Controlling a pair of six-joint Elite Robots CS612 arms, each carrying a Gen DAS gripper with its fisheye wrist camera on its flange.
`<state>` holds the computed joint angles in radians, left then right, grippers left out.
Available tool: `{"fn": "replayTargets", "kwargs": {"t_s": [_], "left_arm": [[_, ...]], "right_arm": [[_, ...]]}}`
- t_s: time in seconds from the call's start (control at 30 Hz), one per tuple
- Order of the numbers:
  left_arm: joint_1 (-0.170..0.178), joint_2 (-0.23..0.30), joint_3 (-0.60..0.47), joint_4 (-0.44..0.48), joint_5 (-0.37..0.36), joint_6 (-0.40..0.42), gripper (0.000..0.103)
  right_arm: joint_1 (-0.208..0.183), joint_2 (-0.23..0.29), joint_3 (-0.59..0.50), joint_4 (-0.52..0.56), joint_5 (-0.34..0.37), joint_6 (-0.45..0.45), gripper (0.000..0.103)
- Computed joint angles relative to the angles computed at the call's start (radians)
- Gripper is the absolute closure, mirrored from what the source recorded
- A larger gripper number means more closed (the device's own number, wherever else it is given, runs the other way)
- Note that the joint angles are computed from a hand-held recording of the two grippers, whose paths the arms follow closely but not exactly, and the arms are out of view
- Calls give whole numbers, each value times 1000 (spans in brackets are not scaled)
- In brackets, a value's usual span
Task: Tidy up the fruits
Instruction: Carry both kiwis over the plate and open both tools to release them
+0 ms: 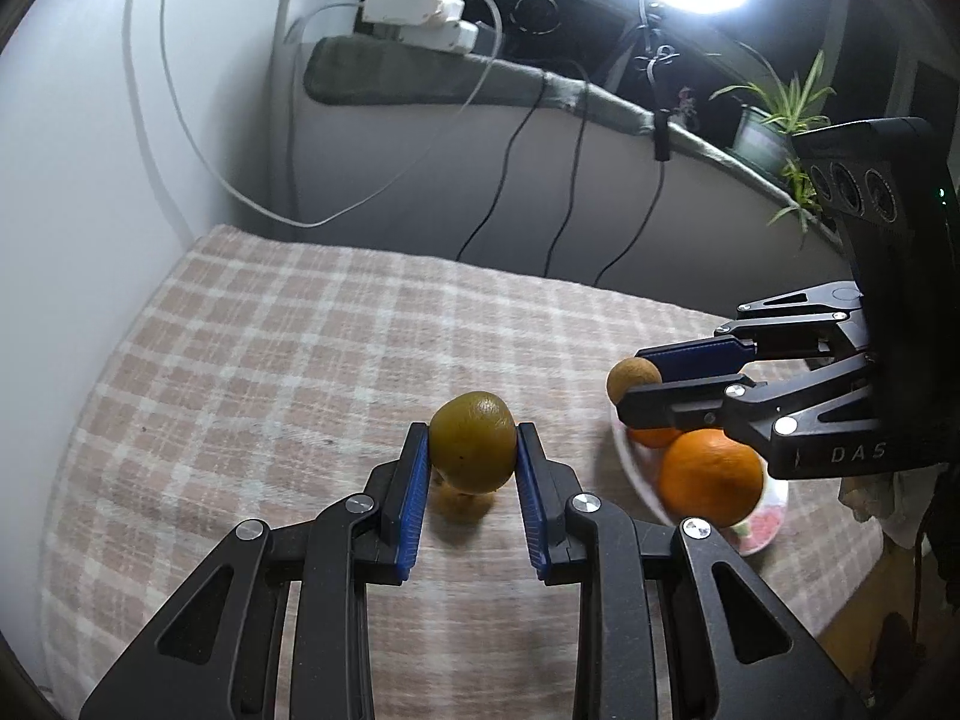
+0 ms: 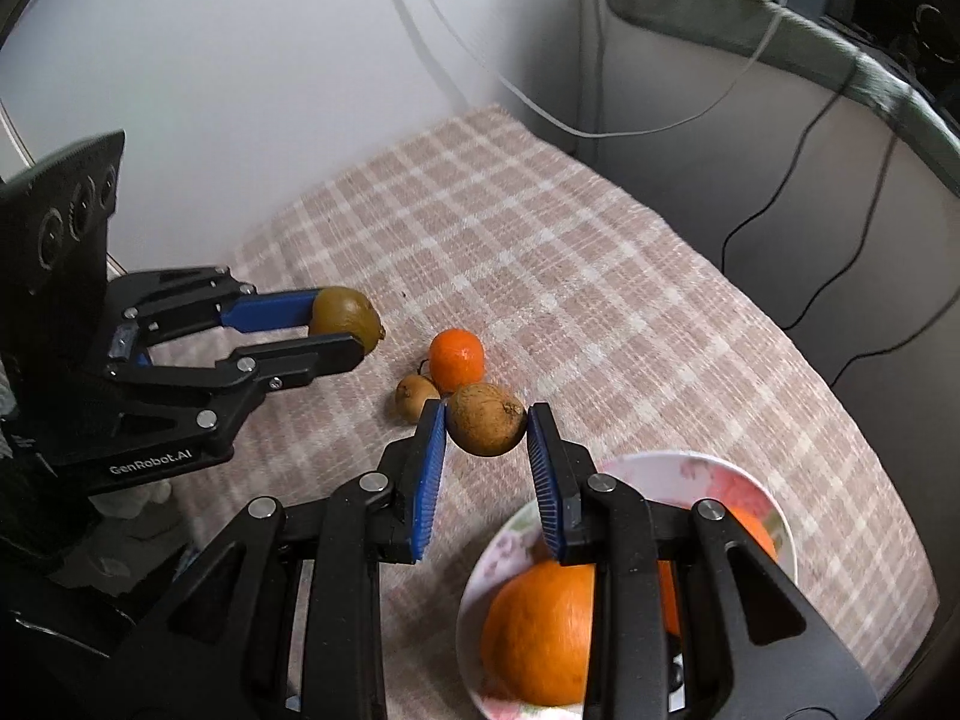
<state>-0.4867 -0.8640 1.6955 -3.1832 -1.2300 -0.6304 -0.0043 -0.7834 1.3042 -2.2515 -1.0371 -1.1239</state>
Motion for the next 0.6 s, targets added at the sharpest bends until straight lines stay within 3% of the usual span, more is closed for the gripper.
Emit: {"fn": "replayTargets", "kwargs": {"t_s": [0.6], "left_arm": [[-51,3,-29,-54,-1,67,77]], "right_arm": [[-100,-48,86,-100,155,80,74]]}}
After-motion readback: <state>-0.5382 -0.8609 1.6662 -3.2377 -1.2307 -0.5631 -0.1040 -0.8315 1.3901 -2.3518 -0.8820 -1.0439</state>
